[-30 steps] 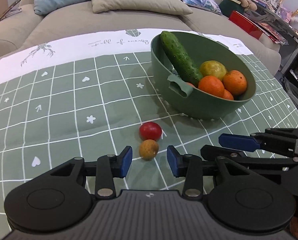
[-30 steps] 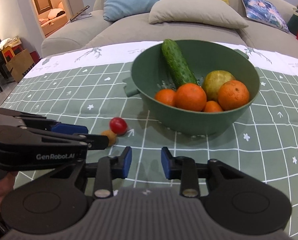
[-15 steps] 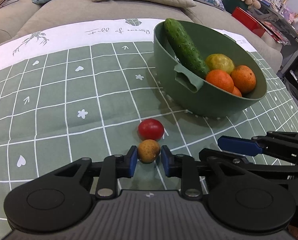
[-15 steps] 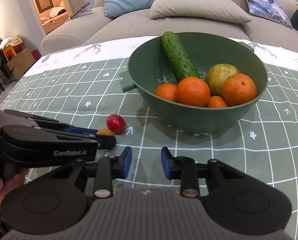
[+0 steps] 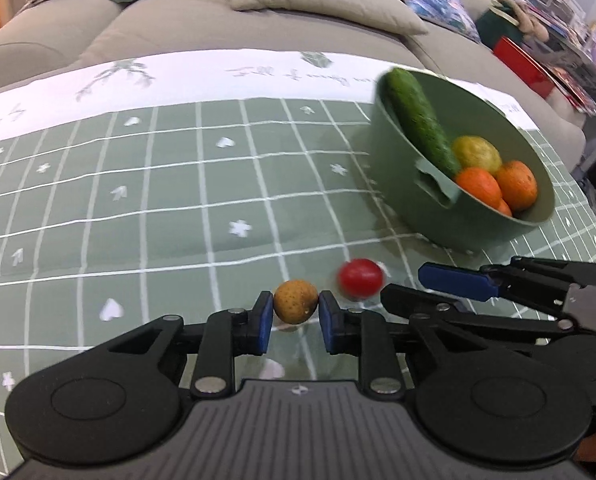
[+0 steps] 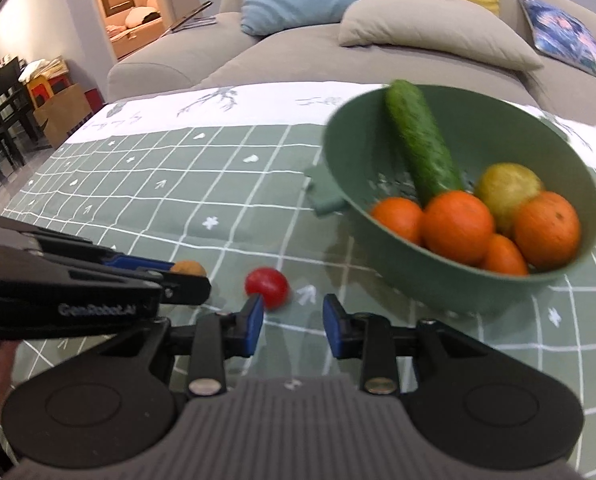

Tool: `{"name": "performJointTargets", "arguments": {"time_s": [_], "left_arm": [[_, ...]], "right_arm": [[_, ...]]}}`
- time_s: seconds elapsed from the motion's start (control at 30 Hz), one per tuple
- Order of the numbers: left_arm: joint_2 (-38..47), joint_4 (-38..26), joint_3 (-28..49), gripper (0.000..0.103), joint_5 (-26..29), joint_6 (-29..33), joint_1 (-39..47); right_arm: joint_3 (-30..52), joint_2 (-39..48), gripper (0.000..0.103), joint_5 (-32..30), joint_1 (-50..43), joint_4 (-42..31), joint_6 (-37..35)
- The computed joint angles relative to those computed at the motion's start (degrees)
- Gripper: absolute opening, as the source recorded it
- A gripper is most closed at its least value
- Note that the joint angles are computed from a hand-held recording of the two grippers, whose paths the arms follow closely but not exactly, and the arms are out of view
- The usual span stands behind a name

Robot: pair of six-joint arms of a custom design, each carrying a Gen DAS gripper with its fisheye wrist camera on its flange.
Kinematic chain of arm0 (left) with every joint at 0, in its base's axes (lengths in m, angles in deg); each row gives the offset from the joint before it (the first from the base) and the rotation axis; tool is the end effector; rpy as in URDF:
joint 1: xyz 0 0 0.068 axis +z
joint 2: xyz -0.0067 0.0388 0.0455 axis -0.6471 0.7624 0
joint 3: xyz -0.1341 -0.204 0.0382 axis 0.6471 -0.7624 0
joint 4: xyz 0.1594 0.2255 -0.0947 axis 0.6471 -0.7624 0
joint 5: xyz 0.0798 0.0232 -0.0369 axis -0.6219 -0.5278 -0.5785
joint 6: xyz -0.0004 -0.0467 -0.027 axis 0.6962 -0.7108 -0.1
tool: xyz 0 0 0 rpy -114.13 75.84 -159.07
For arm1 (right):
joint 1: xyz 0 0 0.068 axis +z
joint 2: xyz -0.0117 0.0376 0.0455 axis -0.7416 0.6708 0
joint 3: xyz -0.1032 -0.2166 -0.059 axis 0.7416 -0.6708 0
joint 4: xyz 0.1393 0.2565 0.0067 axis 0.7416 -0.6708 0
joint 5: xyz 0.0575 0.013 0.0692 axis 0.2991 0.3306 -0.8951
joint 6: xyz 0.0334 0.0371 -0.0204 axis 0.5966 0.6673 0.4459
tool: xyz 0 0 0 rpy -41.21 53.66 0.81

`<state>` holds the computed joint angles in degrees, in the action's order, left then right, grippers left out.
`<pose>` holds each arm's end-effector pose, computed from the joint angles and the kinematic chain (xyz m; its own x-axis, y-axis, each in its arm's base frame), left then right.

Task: Organize fruits
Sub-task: 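Grasp the brown fruit with the left tool while the right tool grasps the red tomato, then carry the tomato and brown fruit over the colander and lower them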

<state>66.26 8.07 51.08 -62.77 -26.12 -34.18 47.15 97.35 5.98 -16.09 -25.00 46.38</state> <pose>0.2447 0.0140 0.0873 -0.8283 0.1610 -0.5367 0.2918 0.9416 -0.1678 0.2142 0.1285 0.0531 -0.7631 -0.0596 -0.6435 -0.2129 0.9633 0.1633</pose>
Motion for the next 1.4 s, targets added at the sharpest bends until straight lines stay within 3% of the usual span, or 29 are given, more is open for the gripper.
{"name": "performJointTargets", "arguments": {"time_s": [0.4,0.47,0.67,0.9,1.27,1.4], "left_arm": [[0.33,-0.56,0.88,0.027,-0.09,0.91,2.26],[-0.05,-1.12,0.96,0.027,-0.16,0.78,2.22],[-4.79,-3.55,-0.13,0.027,-0.46,0.71,1.69],[-15.11,-9.48,-1.76,0.027,-1.43,0.26,-0.63],[-29.18,-16.66,-0.21,0.027,-4.23,-3.55,-9.77],[-29.99,-16.57,1.66,0.027,-6.0,-5.3,-14.61]], "right_arm": [[6.75,10.2,0.029,-0.29,0.98,1.9,-0.63],[7.37,11.04,0.024,-1.12,0.7,1.81,-0.89],[5.8,7.49,0.022,-0.28,1.38,0.57,-1.07],[-0.21,-8.11,0.022,1.79,2.06,-6.32,-1.04],[-6.86,-44.96,0.022,5.23,-1.11,-29.29,-4.85],[-6.76,-52.52,0.022,4.28,-4.91,-34.9,-8.25]]}}
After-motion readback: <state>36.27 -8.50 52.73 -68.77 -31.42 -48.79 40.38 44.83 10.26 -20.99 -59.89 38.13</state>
